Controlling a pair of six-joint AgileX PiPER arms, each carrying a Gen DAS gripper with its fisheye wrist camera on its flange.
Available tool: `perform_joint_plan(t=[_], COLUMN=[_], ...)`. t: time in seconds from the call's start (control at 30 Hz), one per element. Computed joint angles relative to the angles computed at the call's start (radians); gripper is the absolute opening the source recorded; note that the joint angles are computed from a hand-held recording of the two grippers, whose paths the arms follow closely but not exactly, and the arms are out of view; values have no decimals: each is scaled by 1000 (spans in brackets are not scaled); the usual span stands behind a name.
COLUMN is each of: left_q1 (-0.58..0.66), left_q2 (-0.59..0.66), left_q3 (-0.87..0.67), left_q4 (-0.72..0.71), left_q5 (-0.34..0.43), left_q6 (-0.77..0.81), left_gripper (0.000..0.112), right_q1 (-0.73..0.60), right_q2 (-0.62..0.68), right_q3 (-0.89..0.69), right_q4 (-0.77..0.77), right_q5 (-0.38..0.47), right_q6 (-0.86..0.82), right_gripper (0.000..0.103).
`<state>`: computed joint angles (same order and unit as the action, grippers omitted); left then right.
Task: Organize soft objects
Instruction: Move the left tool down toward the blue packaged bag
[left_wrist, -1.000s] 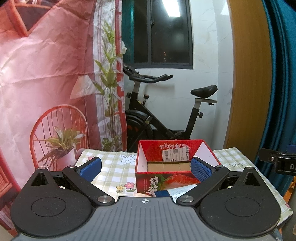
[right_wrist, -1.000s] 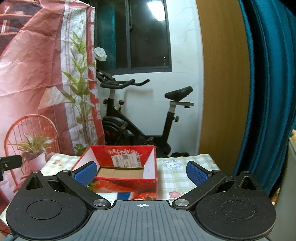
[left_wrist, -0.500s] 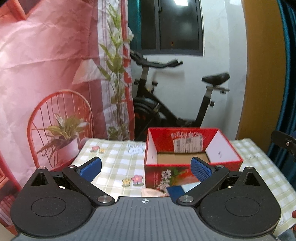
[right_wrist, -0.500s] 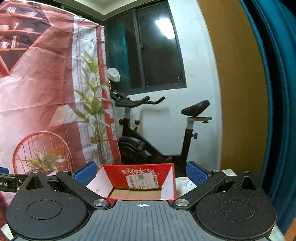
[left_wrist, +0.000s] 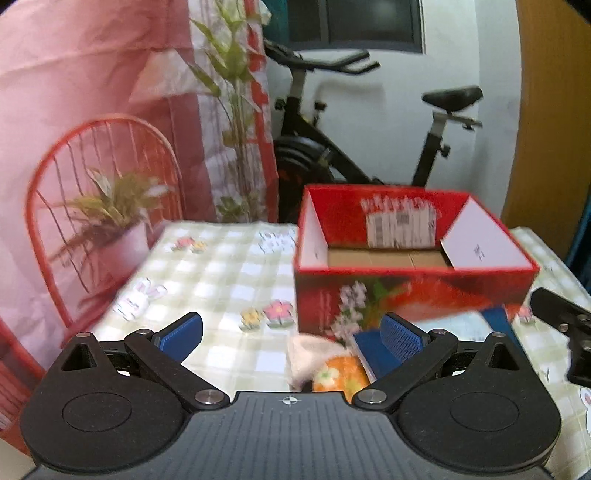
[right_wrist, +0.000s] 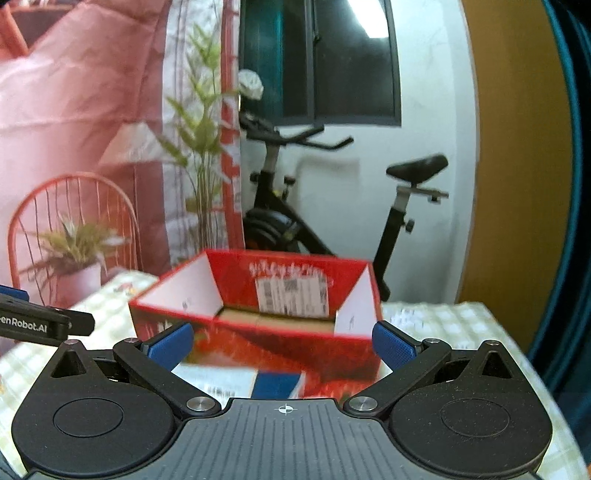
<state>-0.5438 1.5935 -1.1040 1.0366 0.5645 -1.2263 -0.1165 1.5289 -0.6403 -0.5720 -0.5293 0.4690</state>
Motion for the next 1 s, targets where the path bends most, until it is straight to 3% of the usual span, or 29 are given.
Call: perform_joint_plan(t=[0.13, 0.37, 0.6, 0.83, 1.0], left_q1=[20, 32, 9, 5, 31], left_q2=[31, 92, 157, 195, 217], left_q3=[26, 67, 81, 123, 117], left_q4=[-34, 30, 194, 434, 437], left_q5=[-61, -143, -146, -173, -217], left_q6=[-5, -82, -231, -500, -536], left_gripper=[103, 103, 103, 103, 103], right_q1=[26, 8, 0, -13, -22], right_q2=[56, 133, 181, 214, 229], right_q3=[29, 54, 59, 42, 30], right_q4=[89, 53, 14, -43, -70], right_q5=[-19, -33, -35, -38, -45], right_q6=[-87, -99, -129, -78, -49], right_gripper=[103, 102, 92, 90, 90])
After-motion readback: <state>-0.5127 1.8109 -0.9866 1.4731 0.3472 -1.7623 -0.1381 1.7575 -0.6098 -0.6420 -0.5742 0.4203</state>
